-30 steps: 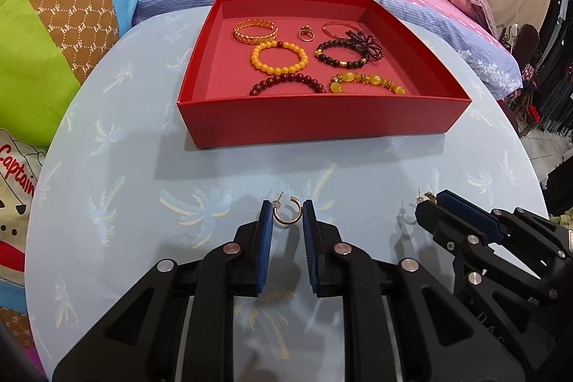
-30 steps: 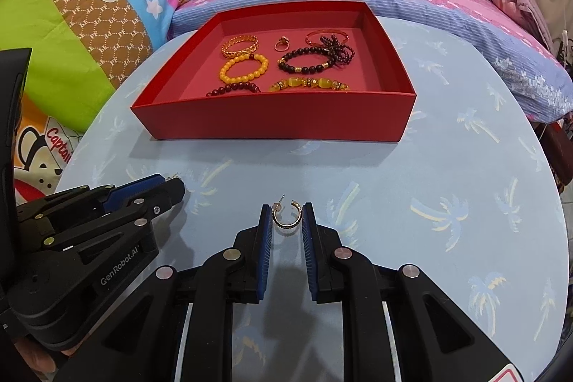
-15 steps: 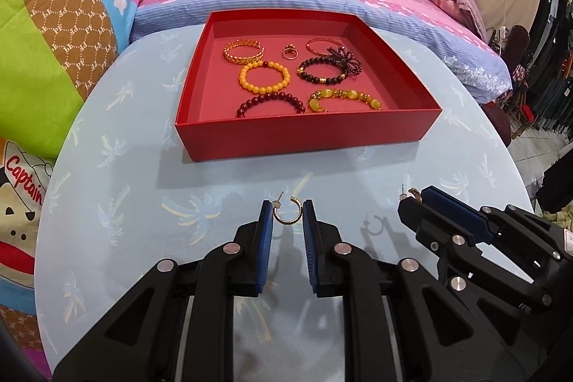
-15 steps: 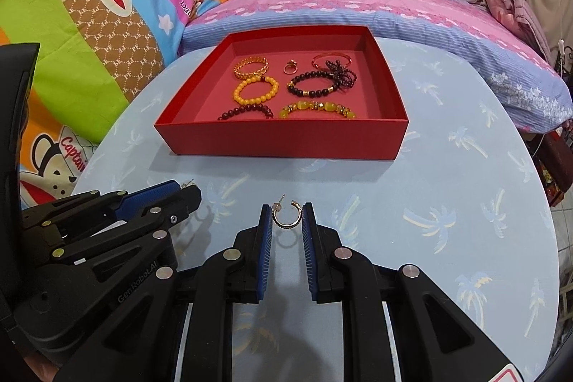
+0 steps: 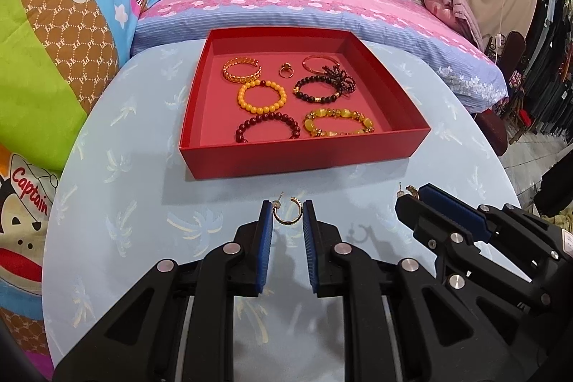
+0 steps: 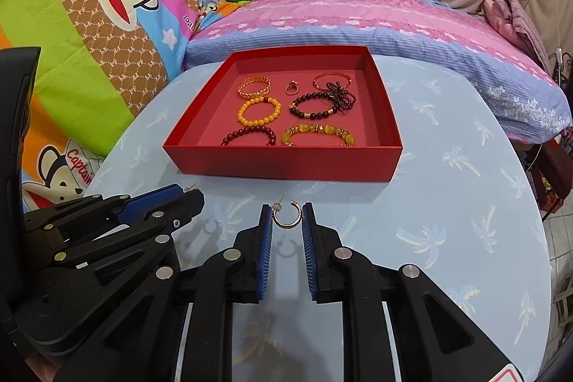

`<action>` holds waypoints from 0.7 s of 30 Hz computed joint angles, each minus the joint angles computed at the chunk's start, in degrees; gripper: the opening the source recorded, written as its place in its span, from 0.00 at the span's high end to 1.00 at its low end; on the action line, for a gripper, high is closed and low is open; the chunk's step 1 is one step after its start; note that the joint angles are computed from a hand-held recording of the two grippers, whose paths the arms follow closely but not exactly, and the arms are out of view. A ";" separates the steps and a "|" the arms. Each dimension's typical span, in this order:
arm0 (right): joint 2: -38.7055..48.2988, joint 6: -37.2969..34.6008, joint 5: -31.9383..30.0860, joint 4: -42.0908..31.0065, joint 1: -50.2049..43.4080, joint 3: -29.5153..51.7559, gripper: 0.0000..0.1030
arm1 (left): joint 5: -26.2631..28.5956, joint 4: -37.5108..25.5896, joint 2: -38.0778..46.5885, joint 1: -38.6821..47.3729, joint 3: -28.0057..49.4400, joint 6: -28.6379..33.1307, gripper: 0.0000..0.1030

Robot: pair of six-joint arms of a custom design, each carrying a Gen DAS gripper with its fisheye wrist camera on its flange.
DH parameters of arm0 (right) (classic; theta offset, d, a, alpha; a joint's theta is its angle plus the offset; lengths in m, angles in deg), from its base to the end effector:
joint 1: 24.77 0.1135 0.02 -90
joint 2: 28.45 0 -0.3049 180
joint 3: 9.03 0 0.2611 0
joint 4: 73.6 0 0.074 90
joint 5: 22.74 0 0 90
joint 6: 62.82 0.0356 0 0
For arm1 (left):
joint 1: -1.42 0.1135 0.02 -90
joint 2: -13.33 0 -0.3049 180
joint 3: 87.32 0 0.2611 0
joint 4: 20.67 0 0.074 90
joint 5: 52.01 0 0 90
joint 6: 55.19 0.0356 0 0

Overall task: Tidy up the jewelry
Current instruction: 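Carry the hoop earring with the left tool while the right carries its hoop into the box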

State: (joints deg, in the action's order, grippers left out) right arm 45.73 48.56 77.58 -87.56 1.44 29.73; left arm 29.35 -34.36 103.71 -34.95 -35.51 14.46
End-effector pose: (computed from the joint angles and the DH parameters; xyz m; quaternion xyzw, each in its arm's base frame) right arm 0.2008 0.0917 0.1728 -0.0082 0.9345 0.0623 0.3503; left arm 0.2391 -0.1694 0.1693 0.1074 0.9378 -0.0905 0.3177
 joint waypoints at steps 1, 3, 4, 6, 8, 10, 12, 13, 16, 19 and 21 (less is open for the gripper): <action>0.01 -0.26 -0.07 -0.05 -0.28 0.28 0.85 | 0.02 -0.09 0.05 0.05 0.23 0.05 0.84; -0.07 -0.58 -0.21 -0.15 -0.67 0.61 0.85 | -0.02 -0.28 0.07 0.05 0.72 0.15 0.84; -0.05 -0.85 -0.33 -0.20 -1.03 0.92 0.85 | 0.04 -0.29 0.09 0.16 0.99 0.31 0.84; -0.16 -1.24 -0.44 -0.42 -1.49 1.38 0.85 | 0.03 -0.52 0.18 0.25 1.74 0.50 0.84; -0.09 -1.69 -0.54 -0.57 -1.98 1.97 0.85 | 0.18 -0.72 0.32 0.49 2.39 0.82 0.84; 0.00 -2.12 -0.68 -0.58 -2.43 2.40 0.85 | 0.24 -1.01 0.54 0.74 3.22 1.15 0.84; 0.29 -2.64 -0.93 -0.57 -3.09 3.11 0.85 | 0.37 -1.22 0.85 1.04 4.07 1.46 0.84; 0.39 -2.89 -1.01 -0.57 -3.38 3.44 0.85 | 0.44 -1.39 1.10 1.21 4.72 1.65 0.84; 1.05 -3.84 -1.69 -0.52 -4.66 4.68 0.84 | 0.44 -1.56 1.73 1.58 6.16 2.18 0.84; 2.01 -4.81 -2.11 -0.41 -5.80 6.14 0.85 | 0.71 -1.89 2.58 2.15 7.97 2.77 0.84; 2.67 -5.33 -2.51 -0.28 -6.62 7.15 0.85 | 1.02 -2.13 3.36 2.60 9.36 3.20 0.84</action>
